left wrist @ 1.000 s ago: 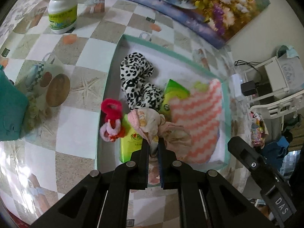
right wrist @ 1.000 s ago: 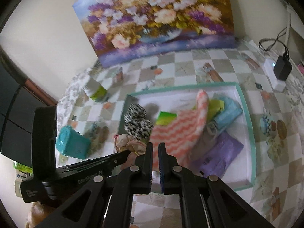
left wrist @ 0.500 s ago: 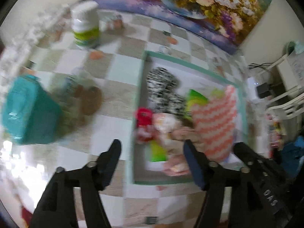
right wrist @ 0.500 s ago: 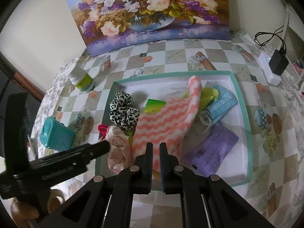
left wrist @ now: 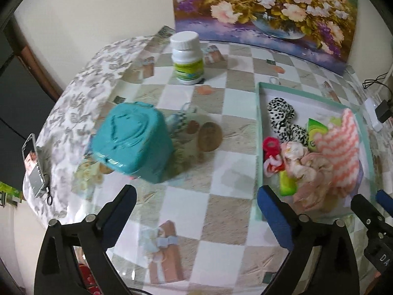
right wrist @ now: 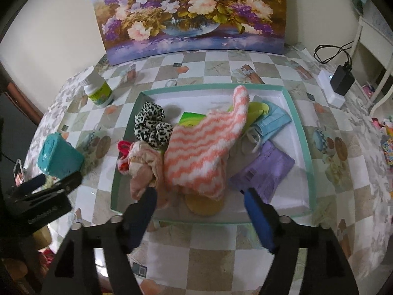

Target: Organize soft objects

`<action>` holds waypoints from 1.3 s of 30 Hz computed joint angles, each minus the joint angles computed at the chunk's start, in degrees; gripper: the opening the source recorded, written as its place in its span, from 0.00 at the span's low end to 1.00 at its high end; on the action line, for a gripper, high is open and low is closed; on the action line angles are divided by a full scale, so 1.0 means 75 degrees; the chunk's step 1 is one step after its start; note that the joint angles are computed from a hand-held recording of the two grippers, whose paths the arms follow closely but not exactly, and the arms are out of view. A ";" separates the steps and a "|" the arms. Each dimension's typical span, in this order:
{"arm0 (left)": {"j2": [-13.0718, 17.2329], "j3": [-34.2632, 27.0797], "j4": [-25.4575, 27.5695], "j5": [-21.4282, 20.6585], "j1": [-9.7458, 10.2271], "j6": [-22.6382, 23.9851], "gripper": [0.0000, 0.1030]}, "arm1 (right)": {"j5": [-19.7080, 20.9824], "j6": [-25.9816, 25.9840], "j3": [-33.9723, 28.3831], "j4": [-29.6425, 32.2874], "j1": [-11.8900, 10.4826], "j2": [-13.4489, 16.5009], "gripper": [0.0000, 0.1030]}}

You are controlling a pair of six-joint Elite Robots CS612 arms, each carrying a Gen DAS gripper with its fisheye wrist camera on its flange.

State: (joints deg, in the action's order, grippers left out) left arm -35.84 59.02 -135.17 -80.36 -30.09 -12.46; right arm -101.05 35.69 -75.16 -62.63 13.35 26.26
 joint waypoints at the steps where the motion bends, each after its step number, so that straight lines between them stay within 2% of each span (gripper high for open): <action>1: -0.0017 0.0046 -0.0048 -0.0017 0.0008 -0.0029 0.96 | -0.0072 0.0023 -0.0035 -0.0004 0.0021 0.0019 0.87; 3: -0.0105 0.0210 -0.0168 -0.0106 0.0047 -0.0102 0.96 | -0.0260 0.0039 -0.0083 0.0028 0.0071 0.0037 0.98; 4: -0.0135 0.0266 -0.0206 -0.0133 0.0058 -0.0132 0.96 | -0.0344 0.0026 -0.0084 0.0041 0.0090 0.0037 1.00; 12: -0.0411 0.0752 -0.0704 -0.0246 0.0105 -0.0230 0.96 | -0.0621 0.0043 -0.0270 0.0089 0.0198 0.0107 1.00; 17: -0.0520 0.0913 -0.0858 -0.0006 0.0095 -0.0393 0.96 | -0.0764 0.0131 -0.0406 -0.0009 0.0242 0.0138 1.00; 22: -0.0537 0.0946 -0.0968 0.0114 0.0059 -0.0213 0.96 | -0.0882 0.0146 -0.0408 0.0000 0.0269 0.0116 1.00; 27: -0.0547 0.0949 -0.0959 0.0637 -0.0025 -0.0057 0.96 | -0.0792 0.0210 -0.0393 0.0117 0.0241 0.0104 1.00; 35: -0.0451 0.0711 -0.0245 0.0638 0.0034 -0.0314 0.96 | -0.0887 0.0411 -0.0371 0.0350 0.0226 0.0084 1.00; 39: -0.0424 0.0653 -0.0111 0.0485 0.0052 -0.0282 0.96 | -0.0883 0.0440 -0.0360 0.0408 0.0213 0.0079 1.00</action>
